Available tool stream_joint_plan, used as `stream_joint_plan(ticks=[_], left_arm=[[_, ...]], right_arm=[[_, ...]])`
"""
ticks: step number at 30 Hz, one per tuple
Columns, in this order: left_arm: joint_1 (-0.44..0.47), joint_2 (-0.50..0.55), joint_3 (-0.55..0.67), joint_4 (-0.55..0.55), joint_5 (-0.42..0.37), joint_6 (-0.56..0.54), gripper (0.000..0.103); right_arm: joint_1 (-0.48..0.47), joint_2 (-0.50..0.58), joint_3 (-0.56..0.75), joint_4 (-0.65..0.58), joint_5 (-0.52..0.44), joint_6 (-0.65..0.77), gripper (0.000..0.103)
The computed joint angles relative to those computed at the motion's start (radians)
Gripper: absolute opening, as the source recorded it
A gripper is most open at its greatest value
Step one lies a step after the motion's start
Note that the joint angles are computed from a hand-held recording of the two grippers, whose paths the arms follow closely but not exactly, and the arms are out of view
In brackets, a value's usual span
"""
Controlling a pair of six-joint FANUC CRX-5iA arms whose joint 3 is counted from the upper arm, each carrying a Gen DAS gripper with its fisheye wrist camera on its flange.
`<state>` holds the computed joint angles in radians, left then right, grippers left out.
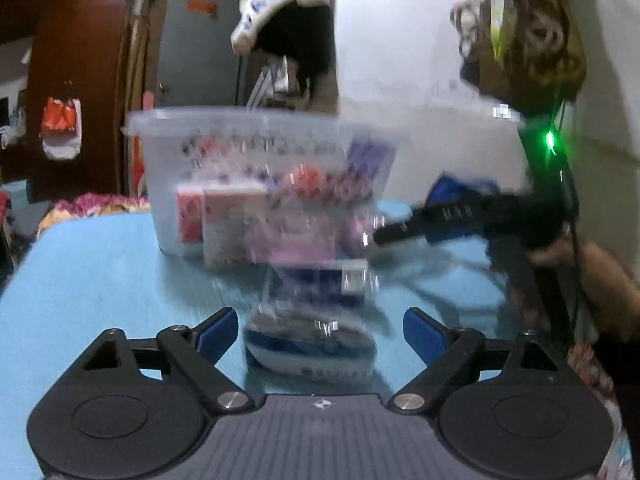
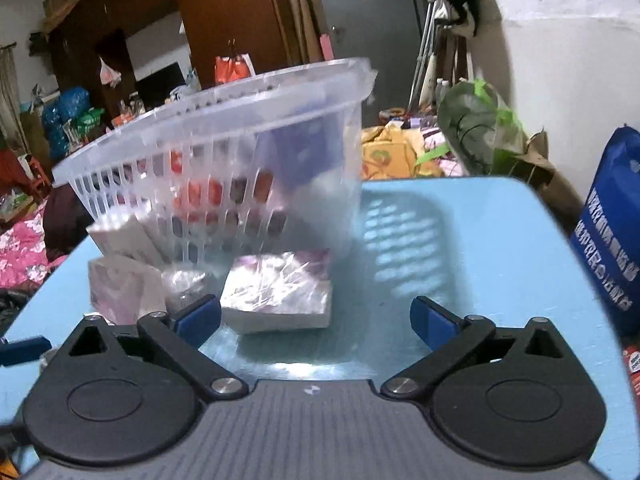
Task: Organize objects
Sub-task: 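Grasp the blue-white box with the left gripper while right grasps a wrapped purple box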
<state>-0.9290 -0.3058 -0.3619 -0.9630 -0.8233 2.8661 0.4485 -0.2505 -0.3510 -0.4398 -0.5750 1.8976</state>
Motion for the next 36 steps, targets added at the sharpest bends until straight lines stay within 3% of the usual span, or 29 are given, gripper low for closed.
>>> stream_joint_plan(ticks=[2,5,8,9,11,13,14,17,19,22,28,30,36], left_arm=[[0.041,0.014,0.002,0.061,0.022,-0.060,0.092],[0.028,0.020,-0.004,0.042,0.020,-0.048,0.091],[0.057,0.005,-0.009,0.086,0.046,-0.114,0.074],[0.071,-0.005,-0.015,0.102,0.058,-0.134,0.075],[0.073,-0.025,-0.027,0.087,0.057,-0.134,0.074],[0.085,-0.044,-0.041,0.083,0.063,-0.136,0.074],[0.096,-0.063,-0.056,0.085,0.076,-0.131,0.074],[0.111,-0.118,-0.090,0.063,0.112,-0.104,0.074],[0.091,-0.134,-0.089,0.008,0.096,-0.070,0.074],[0.122,-0.146,-0.090,0.002,0.131,-0.108,0.075],[0.332,-0.165,-0.150,0.247,0.343,-0.362,0.074],[0.405,-0.186,-0.199,0.374,0.420,-0.473,0.074],[0.404,-0.202,-0.217,0.352,0.444,-0.441,0.074]], right_arm=[[0.031,0.003,-0.012,0.053,0.011,-0.035,0.103],[0.059,0.005,-0.032,0.106,0.041,-0.051,0.103],[0.055,0.009,-0.014,0.087,0.019,0.001,0.103],[0.060,0.006,-0.019,0.098,0.028,-0.012,0.103],[0.074,-0.001,-0.035,0.126,0.052,-0.044,0.096],[0.079,0.005,-0.030,0.138,0.040,-0.053,0.078],[0.092,0.001,-0.043,0.178,0.056,-0.092,0.075],[0.115,-0.014,-0.075,0.244,0.085,-0.158,0.074],[0.119,-0.023,-0.087,0.260,0.094,-0.179,0.074],[0.113,-0.031,-0.089,0.237,0.103,-0.156,0.074],[0.136,-0.052,-0.130,0.309,0.164,-0.226,0.074],[0.134,-0.055,-0.134,0.307,0.175,-0.226,0.074],[0.135,-0.075,-0.156,0.299,0.214,-0.213,0.073]])
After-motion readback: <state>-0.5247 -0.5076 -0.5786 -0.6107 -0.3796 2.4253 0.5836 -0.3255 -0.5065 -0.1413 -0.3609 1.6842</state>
